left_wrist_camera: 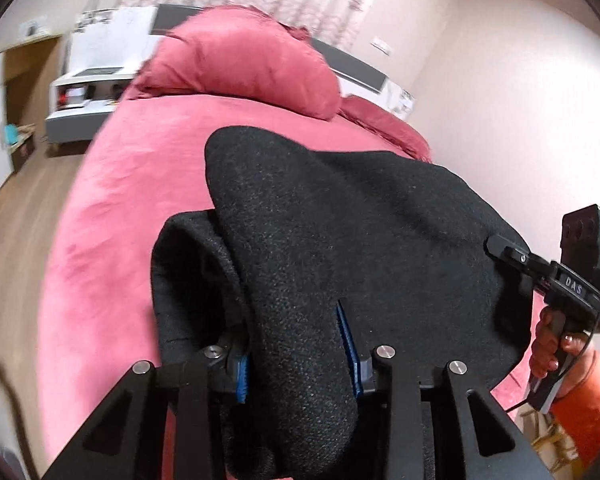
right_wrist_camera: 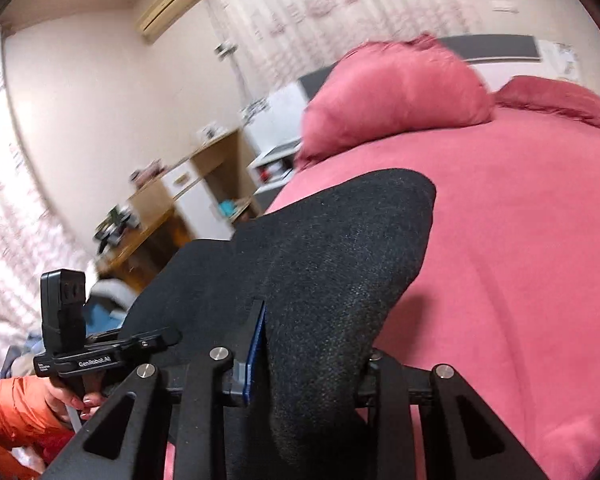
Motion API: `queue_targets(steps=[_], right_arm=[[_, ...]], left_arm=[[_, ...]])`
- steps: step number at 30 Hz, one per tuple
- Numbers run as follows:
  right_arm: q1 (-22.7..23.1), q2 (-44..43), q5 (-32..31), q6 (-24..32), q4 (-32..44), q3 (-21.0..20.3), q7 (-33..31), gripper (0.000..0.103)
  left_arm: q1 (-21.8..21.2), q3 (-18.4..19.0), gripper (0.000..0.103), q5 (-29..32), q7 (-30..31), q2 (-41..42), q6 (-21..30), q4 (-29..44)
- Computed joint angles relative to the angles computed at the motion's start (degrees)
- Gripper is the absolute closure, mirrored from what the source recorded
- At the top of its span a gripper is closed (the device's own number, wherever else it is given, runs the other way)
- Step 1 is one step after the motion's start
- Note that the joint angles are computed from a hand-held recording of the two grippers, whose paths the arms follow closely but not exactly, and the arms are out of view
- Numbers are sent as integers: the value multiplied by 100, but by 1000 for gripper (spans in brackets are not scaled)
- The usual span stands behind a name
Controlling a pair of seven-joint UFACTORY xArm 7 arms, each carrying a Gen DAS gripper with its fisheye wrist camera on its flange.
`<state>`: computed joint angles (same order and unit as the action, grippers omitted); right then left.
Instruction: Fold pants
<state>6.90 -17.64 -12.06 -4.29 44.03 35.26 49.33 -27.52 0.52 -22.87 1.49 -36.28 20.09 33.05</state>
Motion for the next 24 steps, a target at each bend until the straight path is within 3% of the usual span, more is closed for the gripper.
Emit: queue_targets(steps=[2, 4, 6, 7, 8, 9, 11, 12, 15, 17, 20, 22, 24], right_arm=[[79, 82, -133, -65, -164, -377, 106, 71], [206, 296, -417, 267, -199, -728, 373, 67], [-360, 648, -62, 1103, -74, -221, 362, 60], [-617, 825, 80, 1199, -208, -45, 504, 59], [-634, 805, 355, 1055, -369, -47, 548, 42], [-445, 647, 689, 672, -681, -252, 705, 34], [-519, 293, 825, 19, -1210, -208, 1226, 33], [-819, 61, 564, 52, -1319, 80, 1639, 33], [-1496, -759, -242, 1063, -1129, 967, 2673, 34], [-1532, -1530, -281, 1542, -1165, 1258, 2731, 39], [-1209, -2332, -729, 1524, -1403, 1325, 2768, 40], [-1220, -2054, -915, 1480, -1158, 1568, 2739, 40], [-1274, -1717, -756, 1544, -1027, 1814, 2775, 47]], left_arm=[[-152, -4, 65, 3, 185, 819, -99, 380], [49, -229, 63, 339, -115, 1630, 191, 757], [660, -875, 39, 991, -738, 1770, -287, 576], [667, -895, 36, 1015, -866, 1735, -529, 447], [543, -748, 31, 850, -867, 1684, -532, 374], [288, -468, 31, 491, -695, 1538, -539, 222], [-47, -92, 26, 33, -315, 1188, -658, -122], [85, -229, 22, 133, -392, 1009, -656, -264], [605, -829, 22, 690, -978, 425, -721, -695], [958, -1352, 25, 1069, -1577, -75, -689, -891], [926, -1667, 24, 1415, -1914, -716, -525, -1192], [1205, -2091, 24, 1828, -2221, -844, -68, -1177], [1254, -2125, 23, 2029, -2364, -705, -40, -1190]])
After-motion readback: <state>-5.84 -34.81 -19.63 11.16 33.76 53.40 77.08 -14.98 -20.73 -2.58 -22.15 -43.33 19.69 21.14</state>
